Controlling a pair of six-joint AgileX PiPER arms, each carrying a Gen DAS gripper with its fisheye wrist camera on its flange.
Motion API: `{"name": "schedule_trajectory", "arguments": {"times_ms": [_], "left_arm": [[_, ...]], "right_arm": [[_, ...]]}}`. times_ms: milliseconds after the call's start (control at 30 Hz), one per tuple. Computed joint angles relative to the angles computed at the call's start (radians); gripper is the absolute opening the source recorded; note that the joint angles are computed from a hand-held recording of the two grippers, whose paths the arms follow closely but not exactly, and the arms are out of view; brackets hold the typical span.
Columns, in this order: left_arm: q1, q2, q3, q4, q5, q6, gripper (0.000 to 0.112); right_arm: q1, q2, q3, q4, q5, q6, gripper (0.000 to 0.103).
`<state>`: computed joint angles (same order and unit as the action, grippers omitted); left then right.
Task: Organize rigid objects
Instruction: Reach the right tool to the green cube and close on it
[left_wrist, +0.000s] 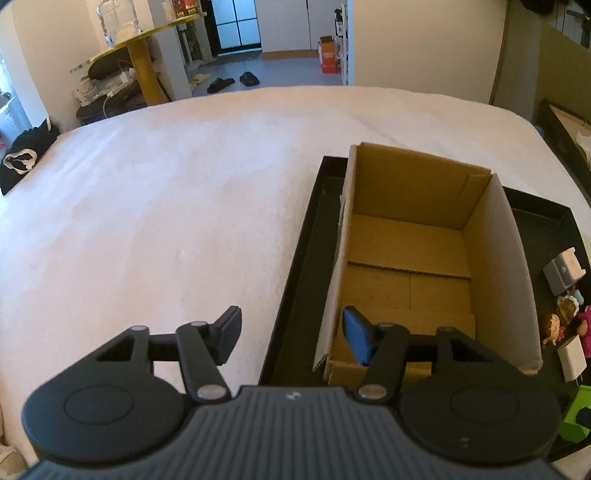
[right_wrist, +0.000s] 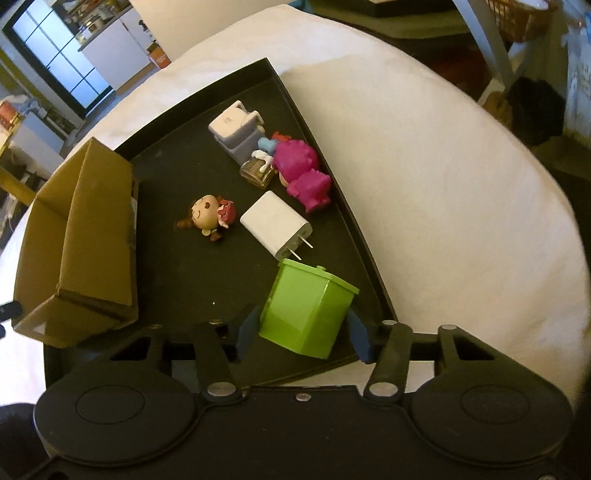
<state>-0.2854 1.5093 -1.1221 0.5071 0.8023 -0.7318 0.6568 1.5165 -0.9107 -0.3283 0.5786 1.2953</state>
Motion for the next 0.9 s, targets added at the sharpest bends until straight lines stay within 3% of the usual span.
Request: {"name": "schedule_trajectory", "arguments": {"times_ms": [67,400,700,900], "left_arm": [[0.004,0.017,-0.006,-0.017,-0.005,0.021,0.06],[0.023,0.016,0.003,-0.106,-0.038,0.114,0.01],[-0.009,-0.061,0.076,-0.111,-0.058,0.117,0.008],[-0.018,-0.089,0.066,-0.119,-0.024,0.149,0.008]], "right_arm": [[0.002,0.01,-0.006,-0.024,-0.008,0.021,0.051],[-0.046,0.067,-0.03,0.045,-0.071,-0.067,0.049],[-0.006,0.046,-0.041,-0.017,-0.071,-0.042,0.048],[0.026,0.031,-0.067,-0.054,-0.039,-0.037,0.048]]}}
